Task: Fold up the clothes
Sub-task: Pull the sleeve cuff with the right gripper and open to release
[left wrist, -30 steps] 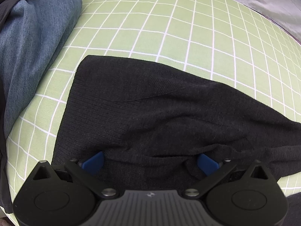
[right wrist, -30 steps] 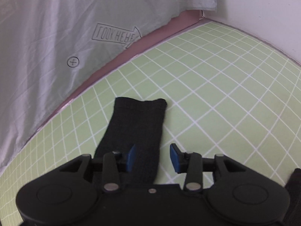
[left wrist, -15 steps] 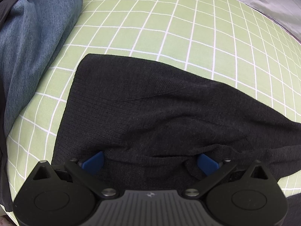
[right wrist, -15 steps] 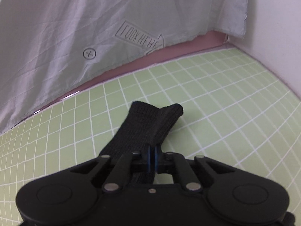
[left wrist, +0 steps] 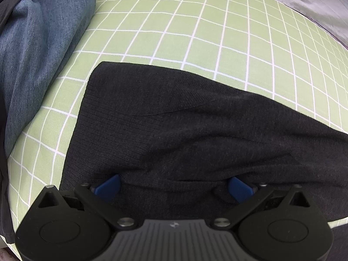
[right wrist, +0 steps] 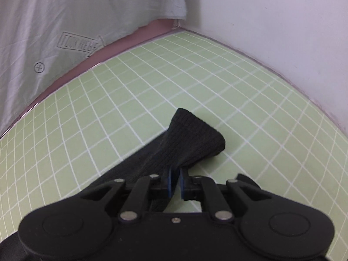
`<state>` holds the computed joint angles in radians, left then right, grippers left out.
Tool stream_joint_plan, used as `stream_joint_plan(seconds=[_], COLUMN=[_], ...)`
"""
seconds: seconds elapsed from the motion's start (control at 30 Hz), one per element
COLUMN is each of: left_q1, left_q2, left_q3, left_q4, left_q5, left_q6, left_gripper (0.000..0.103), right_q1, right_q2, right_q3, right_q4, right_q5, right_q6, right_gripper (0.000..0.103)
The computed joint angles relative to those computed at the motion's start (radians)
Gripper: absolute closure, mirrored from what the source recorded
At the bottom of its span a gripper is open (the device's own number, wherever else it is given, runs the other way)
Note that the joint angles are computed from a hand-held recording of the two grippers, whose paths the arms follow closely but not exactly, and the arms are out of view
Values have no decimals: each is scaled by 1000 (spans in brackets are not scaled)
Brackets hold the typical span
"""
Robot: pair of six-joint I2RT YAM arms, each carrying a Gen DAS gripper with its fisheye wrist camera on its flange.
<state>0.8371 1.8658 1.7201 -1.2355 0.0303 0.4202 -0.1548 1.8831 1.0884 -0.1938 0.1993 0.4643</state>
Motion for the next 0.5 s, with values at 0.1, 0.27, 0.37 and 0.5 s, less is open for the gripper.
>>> stream_joint_plan(seconds=[0.1, 0.27, 0.37, 0.5], left_q1=[7, 22, 29, 51], left_q2=[36, 111, 153, 198], left_q3=[63, 191, 264, 355], left_q4=[-38, -99, -128, -159], left_q5=[-10, -11, -13, 3], left_q6=[3, -47, -63, -83], left_gripper=[0, 0, 0, 0], right_q1=[-38, -104, -125, -108], right_q2=[-24, 50, 114, 145], right_q3=[-58, 7, 71, 120], right_q4=[64, 88, 62, 31], right_q5=[-18, -96, -157, -136], right_q6=[56, 60, 66, 0], right_gripper=[49, 36, 42, 83])
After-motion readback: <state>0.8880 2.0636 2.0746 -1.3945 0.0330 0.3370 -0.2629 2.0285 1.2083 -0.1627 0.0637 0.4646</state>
